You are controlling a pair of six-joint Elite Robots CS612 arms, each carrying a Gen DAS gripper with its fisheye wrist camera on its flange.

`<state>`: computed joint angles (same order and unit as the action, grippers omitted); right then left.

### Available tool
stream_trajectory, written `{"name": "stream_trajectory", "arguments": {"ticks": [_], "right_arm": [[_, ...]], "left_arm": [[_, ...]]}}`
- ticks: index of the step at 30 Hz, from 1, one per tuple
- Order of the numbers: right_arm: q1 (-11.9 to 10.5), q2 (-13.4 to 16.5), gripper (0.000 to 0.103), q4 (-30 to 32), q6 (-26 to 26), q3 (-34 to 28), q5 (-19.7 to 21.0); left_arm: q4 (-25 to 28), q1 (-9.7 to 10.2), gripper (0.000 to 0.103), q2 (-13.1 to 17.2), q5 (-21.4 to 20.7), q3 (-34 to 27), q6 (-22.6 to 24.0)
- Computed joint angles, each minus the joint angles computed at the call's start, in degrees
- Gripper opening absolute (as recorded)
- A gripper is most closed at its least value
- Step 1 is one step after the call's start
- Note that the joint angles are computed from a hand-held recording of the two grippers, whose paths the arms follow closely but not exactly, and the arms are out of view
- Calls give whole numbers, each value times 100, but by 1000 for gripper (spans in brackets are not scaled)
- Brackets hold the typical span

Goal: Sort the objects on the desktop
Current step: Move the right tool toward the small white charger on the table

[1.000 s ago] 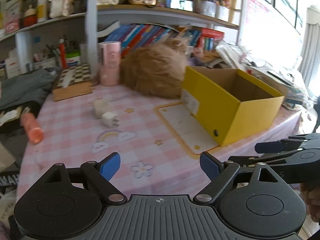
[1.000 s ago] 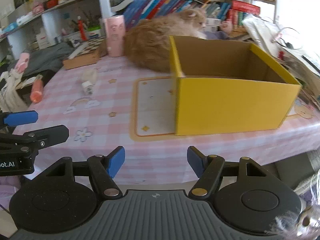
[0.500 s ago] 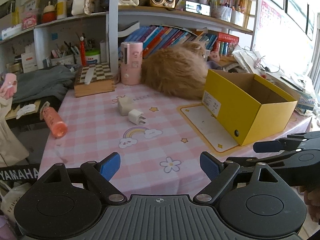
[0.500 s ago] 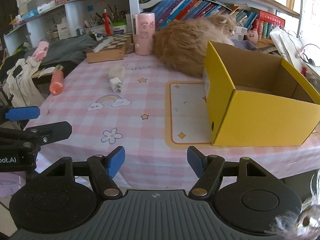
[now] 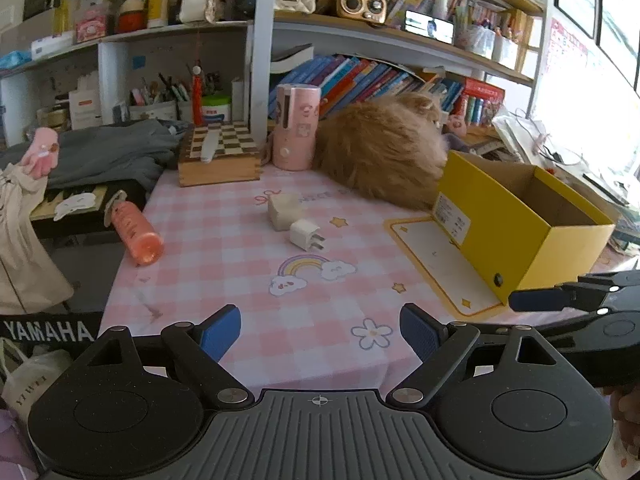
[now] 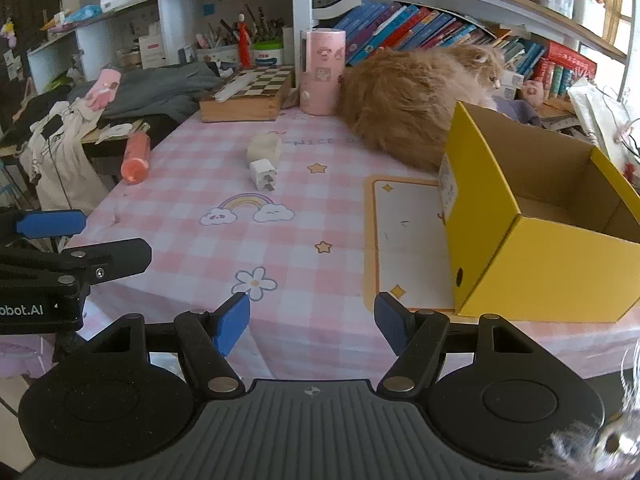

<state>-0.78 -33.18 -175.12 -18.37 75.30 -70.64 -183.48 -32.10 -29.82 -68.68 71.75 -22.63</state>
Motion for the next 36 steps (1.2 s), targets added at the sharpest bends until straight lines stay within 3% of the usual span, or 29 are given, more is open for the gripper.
{"name": "stream_trajectory", "arguments": {"ticks": [7, 15, 26, 36], "right_arm": [[27, 117, 67, 257, -210, -266, 86], [33, 389, 67, 701, -317, -862, 101], [60, 905, 67, 1353, -513, -1938, 229], [117, 1433, 67, 2243, -780, -3075, 574]], "left_arm": [[136, 61, 89, 103, 81, -231, -218], [482, 160, 89, 415, -9, -928, -200], [1170, 280, 89, 818, -141, -1909, 57], [1769, 357, 89, 1077, 75, -2585, -170]]}}
